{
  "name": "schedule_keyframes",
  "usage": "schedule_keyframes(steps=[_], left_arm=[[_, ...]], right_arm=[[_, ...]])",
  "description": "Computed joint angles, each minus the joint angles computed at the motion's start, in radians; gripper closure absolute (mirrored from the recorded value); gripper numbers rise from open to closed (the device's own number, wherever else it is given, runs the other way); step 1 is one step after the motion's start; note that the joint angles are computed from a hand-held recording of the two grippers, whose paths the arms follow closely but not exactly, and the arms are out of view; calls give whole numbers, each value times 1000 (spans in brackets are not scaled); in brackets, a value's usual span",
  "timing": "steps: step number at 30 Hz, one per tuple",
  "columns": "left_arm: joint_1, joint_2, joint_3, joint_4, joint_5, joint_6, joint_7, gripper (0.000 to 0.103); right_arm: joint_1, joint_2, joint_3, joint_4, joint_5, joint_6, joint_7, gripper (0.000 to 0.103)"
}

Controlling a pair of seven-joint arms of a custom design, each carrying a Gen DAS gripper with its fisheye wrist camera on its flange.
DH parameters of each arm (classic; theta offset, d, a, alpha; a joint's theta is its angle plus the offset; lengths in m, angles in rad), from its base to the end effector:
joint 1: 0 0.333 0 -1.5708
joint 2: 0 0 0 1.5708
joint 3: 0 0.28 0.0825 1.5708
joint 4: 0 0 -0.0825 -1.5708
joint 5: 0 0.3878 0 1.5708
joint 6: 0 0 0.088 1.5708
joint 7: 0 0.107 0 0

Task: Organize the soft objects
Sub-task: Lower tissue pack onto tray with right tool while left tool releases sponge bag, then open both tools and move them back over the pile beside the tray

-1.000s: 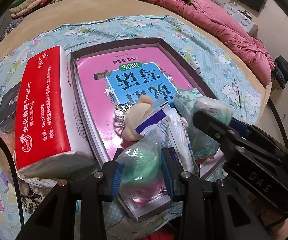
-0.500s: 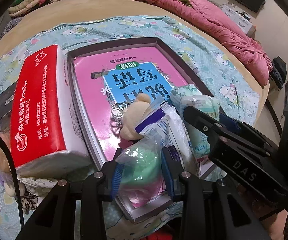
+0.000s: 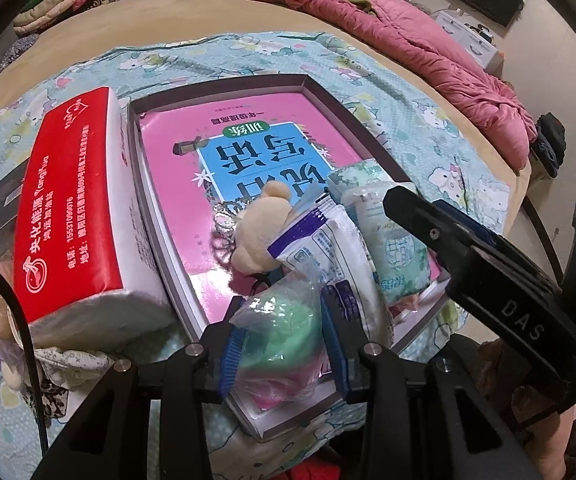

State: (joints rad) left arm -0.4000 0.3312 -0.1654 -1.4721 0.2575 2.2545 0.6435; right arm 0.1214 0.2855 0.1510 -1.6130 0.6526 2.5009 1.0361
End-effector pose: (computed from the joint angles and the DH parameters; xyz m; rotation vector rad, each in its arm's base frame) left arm 0.5951 -0.3511 0.5071 -2.2806 1.7414 -0.6543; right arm 0.6627 0.1696 0.4939 -1.9310 1.3144 -0.1334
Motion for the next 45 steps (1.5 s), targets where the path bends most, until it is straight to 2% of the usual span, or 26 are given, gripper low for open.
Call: schedule_keyframes(steps=[12,21,23,37,45], left_arm=[[0,-4,-1,-7,-3,-7,1,63],[0,-32,-3,-42,18,6,-8,51],[-4,-39,-2,-46,34,0,-15,46],[-15,-87,-14,-61,121,-35,-50,30],[-12,-128,-25,-90,162,-52,-84,27]], right_arm=[[-1,2,0,-3,-13,10,8,30],[-2,1,1,-7,-15,18,9,28],[-3,-1,2,-10,-11,25,7,27],[-1,-27,0,-43,-2,83,5,23],[5,-47,-5,-62,2,101,1,22]])
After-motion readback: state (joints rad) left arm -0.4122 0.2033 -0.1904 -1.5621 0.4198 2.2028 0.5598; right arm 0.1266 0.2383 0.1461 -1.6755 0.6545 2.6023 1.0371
